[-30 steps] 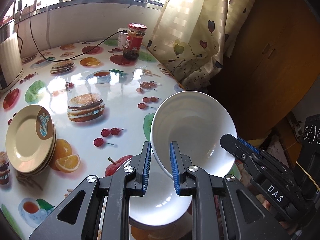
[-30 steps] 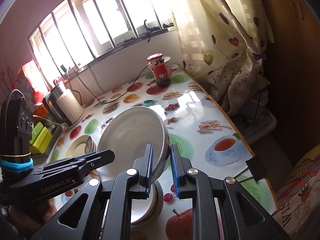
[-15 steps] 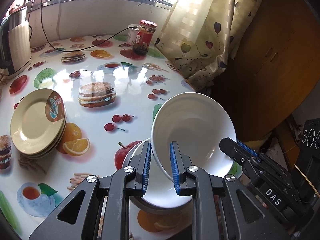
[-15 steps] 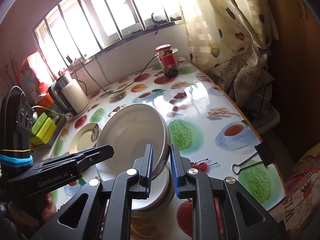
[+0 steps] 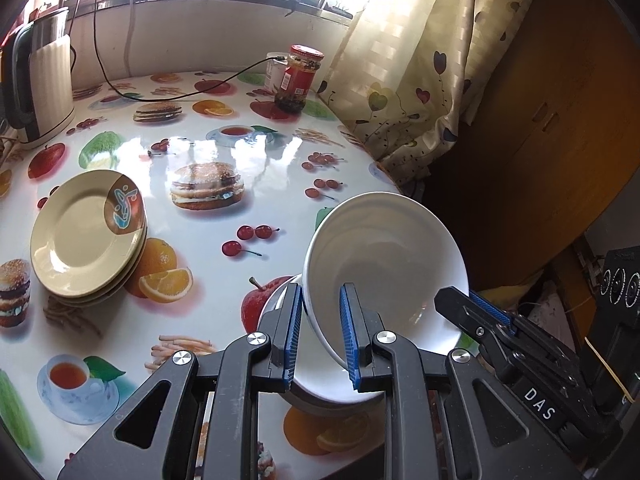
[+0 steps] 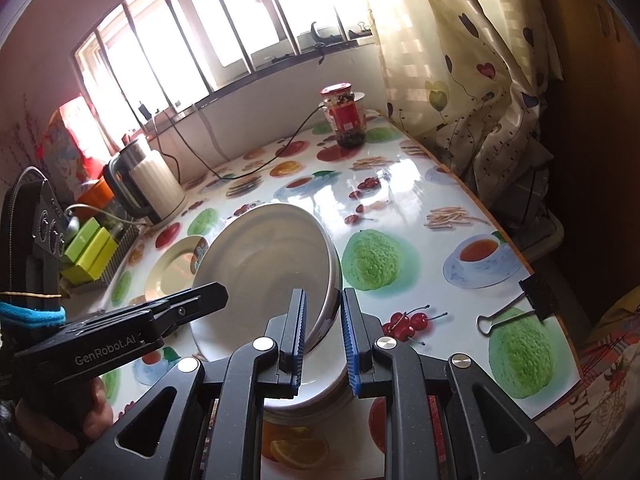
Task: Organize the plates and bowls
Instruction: 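Lower the bowl onto the white bowl stack and open both tools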
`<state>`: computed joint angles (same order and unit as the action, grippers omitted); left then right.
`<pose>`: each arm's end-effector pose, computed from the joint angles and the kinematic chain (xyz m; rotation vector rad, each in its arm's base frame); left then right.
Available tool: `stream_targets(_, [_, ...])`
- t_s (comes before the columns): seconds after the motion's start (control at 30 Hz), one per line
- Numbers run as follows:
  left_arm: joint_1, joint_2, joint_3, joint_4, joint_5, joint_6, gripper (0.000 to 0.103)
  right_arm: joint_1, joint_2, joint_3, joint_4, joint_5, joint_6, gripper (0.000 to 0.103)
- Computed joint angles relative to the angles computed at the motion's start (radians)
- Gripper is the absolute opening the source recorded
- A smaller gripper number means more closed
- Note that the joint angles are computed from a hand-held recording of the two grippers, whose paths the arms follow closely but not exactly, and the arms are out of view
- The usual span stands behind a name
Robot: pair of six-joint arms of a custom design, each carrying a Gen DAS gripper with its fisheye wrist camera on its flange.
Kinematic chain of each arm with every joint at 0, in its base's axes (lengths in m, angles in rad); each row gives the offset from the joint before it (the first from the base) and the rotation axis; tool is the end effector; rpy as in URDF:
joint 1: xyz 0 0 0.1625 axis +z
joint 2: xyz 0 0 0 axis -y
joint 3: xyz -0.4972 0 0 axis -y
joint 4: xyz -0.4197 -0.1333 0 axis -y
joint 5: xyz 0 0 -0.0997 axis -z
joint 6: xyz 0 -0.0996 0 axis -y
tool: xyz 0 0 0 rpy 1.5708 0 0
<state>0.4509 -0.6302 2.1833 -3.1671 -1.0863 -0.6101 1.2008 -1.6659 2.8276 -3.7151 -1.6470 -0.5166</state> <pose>-0.3830 -0.3851 -0.0479 0.6927 2.7179 -0.5668 0.0240 -0.2857 0.3002 0.1280 -2.4179 1.1305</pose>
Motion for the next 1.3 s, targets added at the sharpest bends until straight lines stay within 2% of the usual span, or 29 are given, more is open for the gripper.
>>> stream_targets(0.53, [0.016, 0.008, 0.007, 0.052, -0.021, -0.044, 0.02, -0.034, 0.053, 0.02, -0.013, -0.005, 0.002, 0.018])
stream_targets(1.3, [0.035, 0.022, -0.006, 0.079, -0.042, -0.058, 0.02, -0.044, 0.09, 0.016, -0.016, -0.019, 0.02, 0.02])
